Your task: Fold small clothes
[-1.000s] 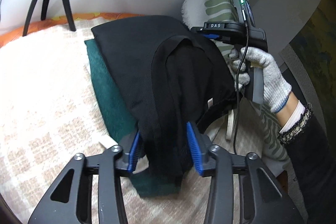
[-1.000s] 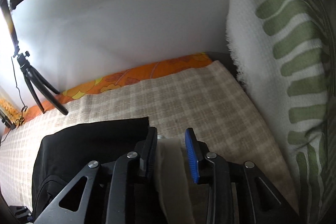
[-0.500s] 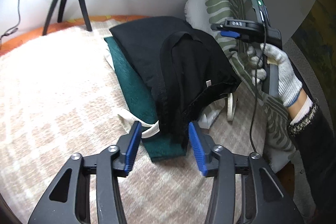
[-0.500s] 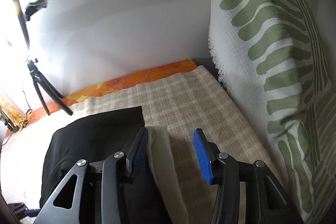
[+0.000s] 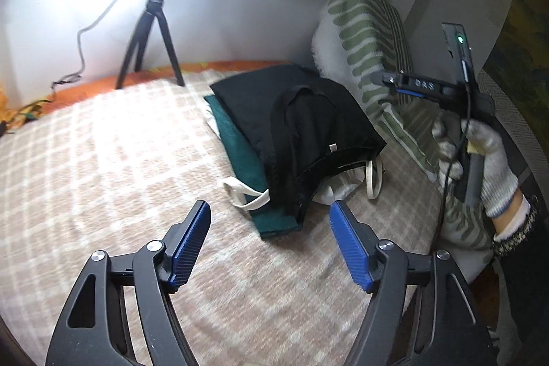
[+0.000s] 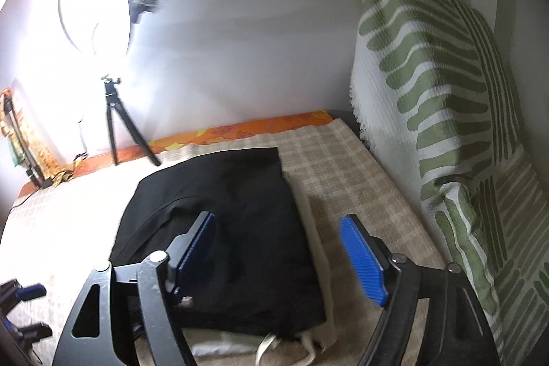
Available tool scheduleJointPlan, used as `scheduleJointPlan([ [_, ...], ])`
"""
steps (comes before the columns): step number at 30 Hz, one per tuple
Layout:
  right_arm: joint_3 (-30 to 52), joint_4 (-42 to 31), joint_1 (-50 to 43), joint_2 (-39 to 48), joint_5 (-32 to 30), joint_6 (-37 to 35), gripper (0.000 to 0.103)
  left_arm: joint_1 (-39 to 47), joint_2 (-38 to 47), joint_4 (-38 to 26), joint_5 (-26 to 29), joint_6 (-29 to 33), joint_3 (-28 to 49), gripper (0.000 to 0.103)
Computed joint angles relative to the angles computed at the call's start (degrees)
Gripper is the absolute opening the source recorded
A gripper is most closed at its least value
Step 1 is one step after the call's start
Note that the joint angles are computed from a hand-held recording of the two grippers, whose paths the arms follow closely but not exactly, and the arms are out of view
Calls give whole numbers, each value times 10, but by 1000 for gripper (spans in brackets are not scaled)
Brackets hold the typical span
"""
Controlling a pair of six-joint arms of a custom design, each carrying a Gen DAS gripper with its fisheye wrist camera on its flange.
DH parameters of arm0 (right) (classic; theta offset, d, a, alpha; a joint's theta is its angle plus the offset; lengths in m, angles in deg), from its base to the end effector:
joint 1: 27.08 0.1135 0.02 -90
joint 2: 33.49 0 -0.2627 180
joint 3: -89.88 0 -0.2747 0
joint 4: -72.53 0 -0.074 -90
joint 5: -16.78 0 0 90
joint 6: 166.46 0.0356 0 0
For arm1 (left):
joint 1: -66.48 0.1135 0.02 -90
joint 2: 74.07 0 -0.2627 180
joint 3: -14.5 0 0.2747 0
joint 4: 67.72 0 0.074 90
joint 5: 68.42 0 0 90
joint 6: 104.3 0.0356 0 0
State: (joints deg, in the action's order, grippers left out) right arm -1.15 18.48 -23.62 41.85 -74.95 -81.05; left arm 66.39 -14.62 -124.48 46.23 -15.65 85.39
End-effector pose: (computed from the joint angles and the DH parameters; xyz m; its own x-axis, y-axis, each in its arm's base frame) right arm 0.3033 0.0194 0.3613 -0.6385 -0.1187 -0.7604 -0.1348 0.9900 -0.0414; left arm 0.2305 -0.0152 0.3186 -0.7178 -0.0203 -0.6960 0.2779 0.9082 -0.3130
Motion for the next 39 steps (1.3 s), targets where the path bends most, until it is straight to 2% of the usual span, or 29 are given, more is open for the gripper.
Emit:
scheduleJointPlan([
  [2, -20, -3, 21, -34, 16, 2, 85, 10, -27, -10, -8, 6, -5, 79],
  [4, -44, -17, 63, -81, 46, 10, 88, 20, -47, -23, -12, 14, -6, 79],
  [6, -48, -25, 79, -93, 54, 13, 88, 39, -72, -38, -3, 24, -10, 79],
  [13, -100, -62, 229, -182, 174, 80, 96, 110, -149, -93, 48, 66, -19, 80],
  [16, -124, -70, 292, -205, 229, 116, 96, 121, -179, -113, 44, 87, -21, 80],
  [19, -148, -75, 345, -228, 271, 154, 97, 154, -213, -132, 64, 119, -22, 81],
  [24, -174, -87, 406, -247, 294, 212, 99, 196, -242, -160, 80, 146, -19, 83],
  [28, -194, -93, 460, -260, 333, 248, 100, 209, -267, -164, 75, 150, -27, 84],
  [31, -203, -108, 501, -265, 370, 279, 103, 232, -273, -171, 94, 157, -30, 84],
  [33, -211, -113, 528, -271, 400, 299, 103, 236, -270, -178, 95, 160, -28, 86],
  [36, -221, -111, 538, -278, 423, 309, 103, 233, -275, -179, 77, 154, -36, 101],
  [39, -231, -105, 531, -286, 420, 313, 103, 266, -280, -183, 102, 170, -51, 103],
])
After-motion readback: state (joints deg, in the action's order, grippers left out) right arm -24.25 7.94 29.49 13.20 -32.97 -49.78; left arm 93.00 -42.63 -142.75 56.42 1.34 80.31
